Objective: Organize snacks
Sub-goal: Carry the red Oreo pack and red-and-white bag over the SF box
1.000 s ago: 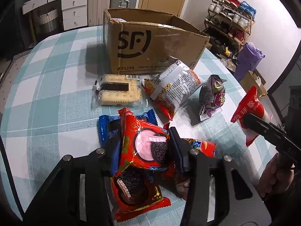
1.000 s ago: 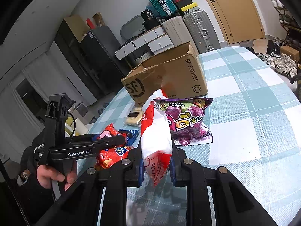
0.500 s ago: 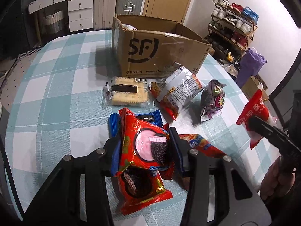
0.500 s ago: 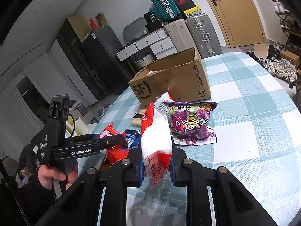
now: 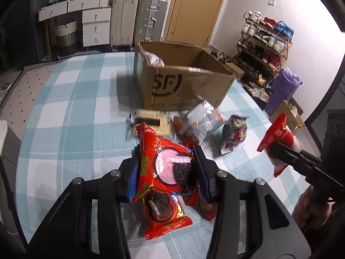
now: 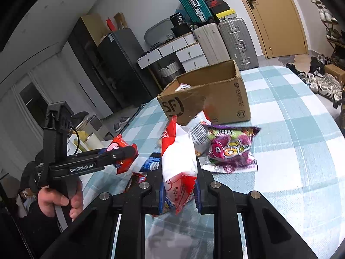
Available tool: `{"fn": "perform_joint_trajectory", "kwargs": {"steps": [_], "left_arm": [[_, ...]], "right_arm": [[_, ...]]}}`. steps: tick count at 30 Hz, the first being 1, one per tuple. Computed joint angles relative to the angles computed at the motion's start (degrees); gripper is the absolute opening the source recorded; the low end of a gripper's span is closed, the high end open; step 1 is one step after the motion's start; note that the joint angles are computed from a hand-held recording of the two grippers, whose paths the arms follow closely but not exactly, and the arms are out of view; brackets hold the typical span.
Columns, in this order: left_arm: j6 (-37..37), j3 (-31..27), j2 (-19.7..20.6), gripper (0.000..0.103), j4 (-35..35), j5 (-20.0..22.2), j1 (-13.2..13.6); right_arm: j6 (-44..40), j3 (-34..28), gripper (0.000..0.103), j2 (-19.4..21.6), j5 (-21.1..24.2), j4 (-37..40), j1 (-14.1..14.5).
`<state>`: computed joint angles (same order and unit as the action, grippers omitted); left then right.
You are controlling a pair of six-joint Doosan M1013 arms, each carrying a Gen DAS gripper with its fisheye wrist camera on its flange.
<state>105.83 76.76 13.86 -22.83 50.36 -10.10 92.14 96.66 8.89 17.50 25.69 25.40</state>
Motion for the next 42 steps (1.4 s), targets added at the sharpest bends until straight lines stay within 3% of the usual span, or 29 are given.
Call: {"fn": "perform_joint_trajectory", "kwargs": {"steps": [10,16,22,32,42], "left_arm": [[-0.5,-5.3,0.7,0.042,-2.4,0.0,0.9],[-1.7,-10.0,1.9,0.042,-1.1,1.1,0.1],[-1.7,-15.1,3.9,0.042,-0.9,2.5,-0.9],[-5.5,-26.0,10.0,0.042,0.2,7.5,-1.4],[-8.8,-40.7,19.0,0.042,2.3,14.4,-2.3]], "right_arm": [[-2.4,-6.3,0.021,1.0,4.0,-3.8,-0.5],[-1.0,-10.8,0.021,2.0,6.2,-9.6,-0.3],[-3.0,-15.9,0.021,3.8,8.9,-9.6,-0.9],[-0.9,-23.6,0.021,7.1,13.9,-12.2,-2.6],[-0.2,-30.0,0.021,11.8,17.8,-12.4,-4.3]]}}
